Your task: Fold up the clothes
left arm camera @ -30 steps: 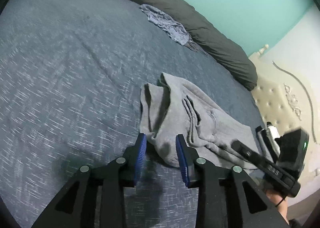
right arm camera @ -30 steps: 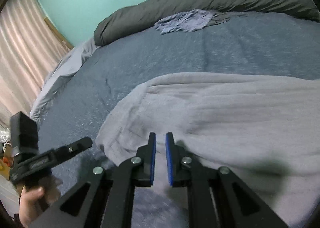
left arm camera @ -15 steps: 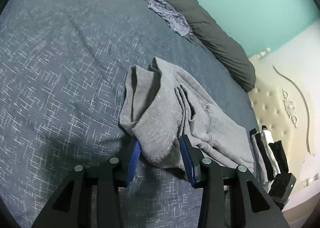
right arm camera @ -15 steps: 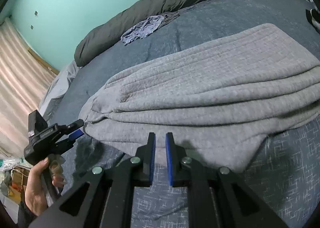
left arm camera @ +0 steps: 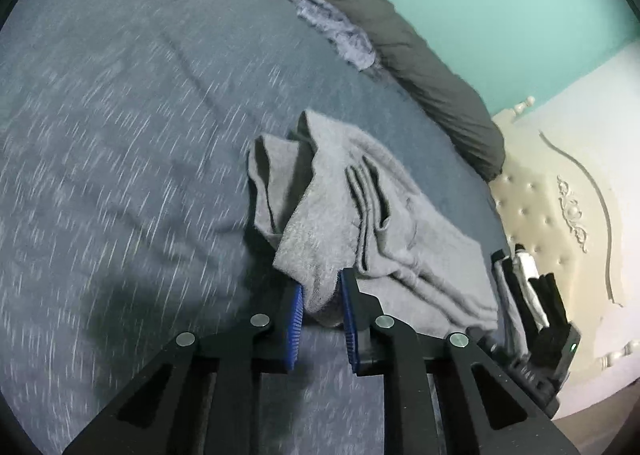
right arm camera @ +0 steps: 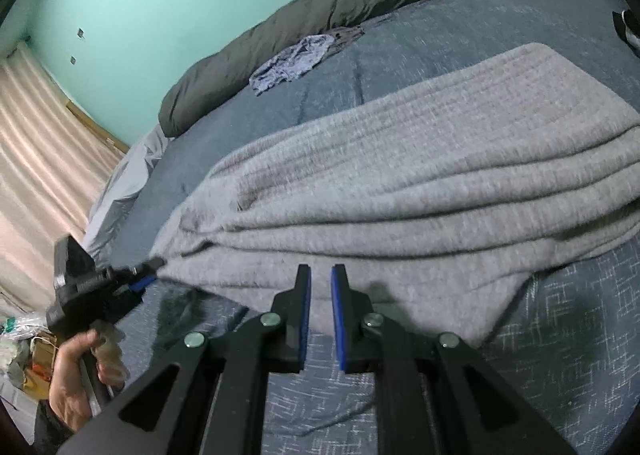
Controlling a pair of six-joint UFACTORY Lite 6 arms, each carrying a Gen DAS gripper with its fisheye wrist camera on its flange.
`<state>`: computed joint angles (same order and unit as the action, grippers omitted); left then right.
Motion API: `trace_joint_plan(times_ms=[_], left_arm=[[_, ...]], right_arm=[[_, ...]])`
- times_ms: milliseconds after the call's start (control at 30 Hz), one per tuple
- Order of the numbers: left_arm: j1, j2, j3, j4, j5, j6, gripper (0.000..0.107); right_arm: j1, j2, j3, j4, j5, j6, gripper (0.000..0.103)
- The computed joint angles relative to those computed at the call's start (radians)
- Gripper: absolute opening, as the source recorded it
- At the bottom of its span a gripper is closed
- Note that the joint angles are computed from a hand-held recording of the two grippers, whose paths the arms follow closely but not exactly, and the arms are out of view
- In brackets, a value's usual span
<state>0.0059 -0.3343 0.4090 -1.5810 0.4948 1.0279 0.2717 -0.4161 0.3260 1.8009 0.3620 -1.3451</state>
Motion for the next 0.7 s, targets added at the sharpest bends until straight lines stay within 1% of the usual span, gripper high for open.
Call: trace_joint_plan(times_ms=[100, 167, 267, 300, 333, 433, 467, 533, 633, 700], left_arm=[[-0.005, 0.031, -0.015, -0.048, -0.004, 0.037, 0.019], [0.003, 0.051, -0.006, -0.046, 0.005, 0.044, 0.021], [0.037, 0.034, 0.022, 0.045, 0.018, -0.044, 0.026], [0.054, 0.024, 0.032, 0.086, 0.022, -0.081, 0.033], [0.080, 0.011, 0.045, 0.134, 0.026, -0.121, 0.035], [0.176, 0.007, 0.093, 0.233, 0.045, -0.178, 0.035], [0.200, 0.030, 0.120, 0.252, 0.044, -0.178, 0.035], [0.221, 0.149, 0.206, 0.257, 0.047, -0.136, 0.035], [0.194, 0.344, 0.348, 0.310, 0.031, -0.129, 0.035], [0.179, 0.413, 0.397, 0.293, 0.029, -0.096, 0.035]], right_arm=[[-0.023, -0.007, 0.004, -0.033, 0.027, 0.019, 0.010], [-0.045, 0.004, 0.008, -0.035, 0.057, 0.010, 0.010], [-0.077, 0.030, 0.012, -0.022, 0.100, -0.016, 0.010], [-0.085, 0.040, 0.015, -0.016, 0.110, -0.024, 0.010], [-0.094, 0.048, 0.017, -0.015, 0.122, -0.031, 0.010], [-0.122, 0.043, 0.013, -0.023, 0.150, -0.030, 0.010], [-0.124, 0.031, 0.006, -0.026, 0.150, -0.025, 0.010], [-0.135, 0.024, 0.003, -0.029, 0.155, -0.024, 0.010], [-0.151, 0.035, 0.002, -0.017, 0.167, -0.040, 0.010], [-0.153, 0.038, 0.000, -0.009, 0.169, -0.044, 0.010]])
